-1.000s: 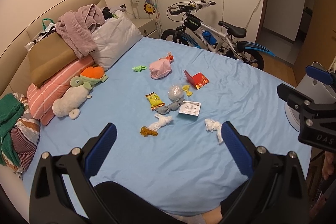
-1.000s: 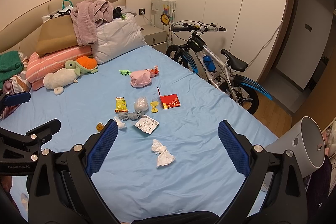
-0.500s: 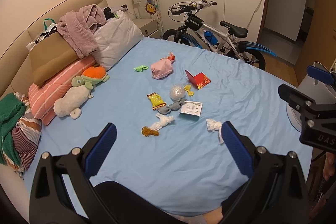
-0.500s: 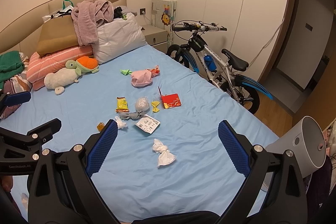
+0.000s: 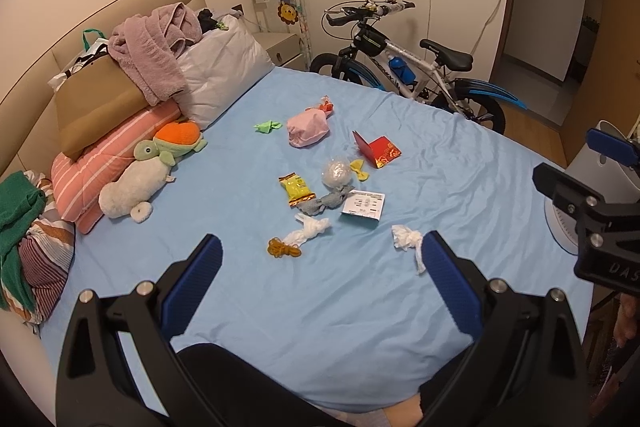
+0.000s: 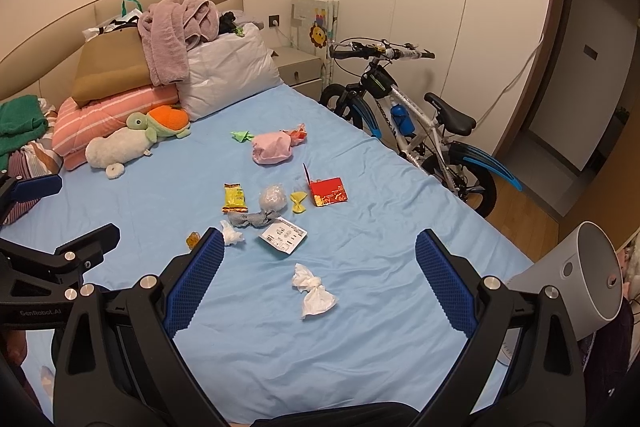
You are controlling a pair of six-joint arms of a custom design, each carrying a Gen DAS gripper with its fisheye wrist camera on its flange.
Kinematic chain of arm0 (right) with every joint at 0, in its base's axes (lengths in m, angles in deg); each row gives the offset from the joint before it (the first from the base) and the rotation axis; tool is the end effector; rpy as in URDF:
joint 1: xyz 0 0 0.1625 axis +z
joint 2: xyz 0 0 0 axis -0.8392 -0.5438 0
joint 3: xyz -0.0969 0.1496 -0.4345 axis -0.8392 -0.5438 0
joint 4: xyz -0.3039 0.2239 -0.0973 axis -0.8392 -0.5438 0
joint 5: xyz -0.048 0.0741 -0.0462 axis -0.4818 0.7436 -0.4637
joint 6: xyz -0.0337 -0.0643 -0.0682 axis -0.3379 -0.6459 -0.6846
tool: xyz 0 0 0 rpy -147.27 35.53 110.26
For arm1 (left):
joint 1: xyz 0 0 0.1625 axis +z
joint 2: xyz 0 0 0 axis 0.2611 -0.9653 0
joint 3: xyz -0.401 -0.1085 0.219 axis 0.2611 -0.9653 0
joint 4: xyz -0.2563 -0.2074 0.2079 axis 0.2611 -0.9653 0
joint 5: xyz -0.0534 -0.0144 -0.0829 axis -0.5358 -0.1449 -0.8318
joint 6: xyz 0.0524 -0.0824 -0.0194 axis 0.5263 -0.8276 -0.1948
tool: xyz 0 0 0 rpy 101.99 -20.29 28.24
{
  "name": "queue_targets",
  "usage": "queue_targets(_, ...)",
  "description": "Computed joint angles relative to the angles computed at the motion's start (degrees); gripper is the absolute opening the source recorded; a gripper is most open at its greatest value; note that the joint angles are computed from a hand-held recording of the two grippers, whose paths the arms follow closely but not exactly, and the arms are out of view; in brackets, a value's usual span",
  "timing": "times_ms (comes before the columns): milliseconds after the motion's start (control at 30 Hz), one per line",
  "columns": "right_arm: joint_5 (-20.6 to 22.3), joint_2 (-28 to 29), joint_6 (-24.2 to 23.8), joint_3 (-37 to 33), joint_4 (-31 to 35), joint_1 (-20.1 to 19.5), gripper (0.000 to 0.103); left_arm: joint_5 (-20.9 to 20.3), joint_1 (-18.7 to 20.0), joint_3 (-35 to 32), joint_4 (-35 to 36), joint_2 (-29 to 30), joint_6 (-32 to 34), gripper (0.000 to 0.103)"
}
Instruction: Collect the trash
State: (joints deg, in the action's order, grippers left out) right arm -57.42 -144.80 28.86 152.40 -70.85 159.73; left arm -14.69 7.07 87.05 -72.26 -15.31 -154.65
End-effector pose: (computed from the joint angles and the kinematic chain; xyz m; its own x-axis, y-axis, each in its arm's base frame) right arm 0.2268 -0.5417 0.4582 -0.5181 -0.6093 0.6003 -0.8361 0.5086 -0.2053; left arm -0.5145 -0.4418 0.1475 -0.5938 -0.3714 -0.7137 0.2905 0.7283 -0.6207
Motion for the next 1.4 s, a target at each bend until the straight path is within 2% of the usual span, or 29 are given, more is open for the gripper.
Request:
queue_targets(333,-1.3,2.2,0.0,2.1,-2.5,-1.5,0.093,-1.6,1.9,6.2,-5.6,-2.2,-0.2,0.099)
queue_targets(633,2.1,5.8,0.2,4.6,-5.0,-6.4,0.093,-1.4,5.6,13.4,-12.5,-3.2,-0.1,0.099)
queue_targets(833,0.8,10.1,-0.9,6.1,-9.4,-9.0,0.093,-1.2,10.1,19.4,-22.1,-3.2,3.5,0.099)
queue_targets(967,-0.1,13.2,-1.5,6.1,-11.9,-10.4,0.093,0.2,13.2,22.2,-25.9,-2.1,4.1,0.099)
queue_targets(1167,-2.9,19.1,-2.4,5.5,-15.7,-12.7,0.093,1.8,18.1,26.5,-35.6,-0.7,9.0,0.099)
queue_targets(1400,-6.0,25.6,-7.7,5.6,-24.8,-14.9,0.093,3.9,23.1,30.7,-47.8,0.9,13.1,0.099)
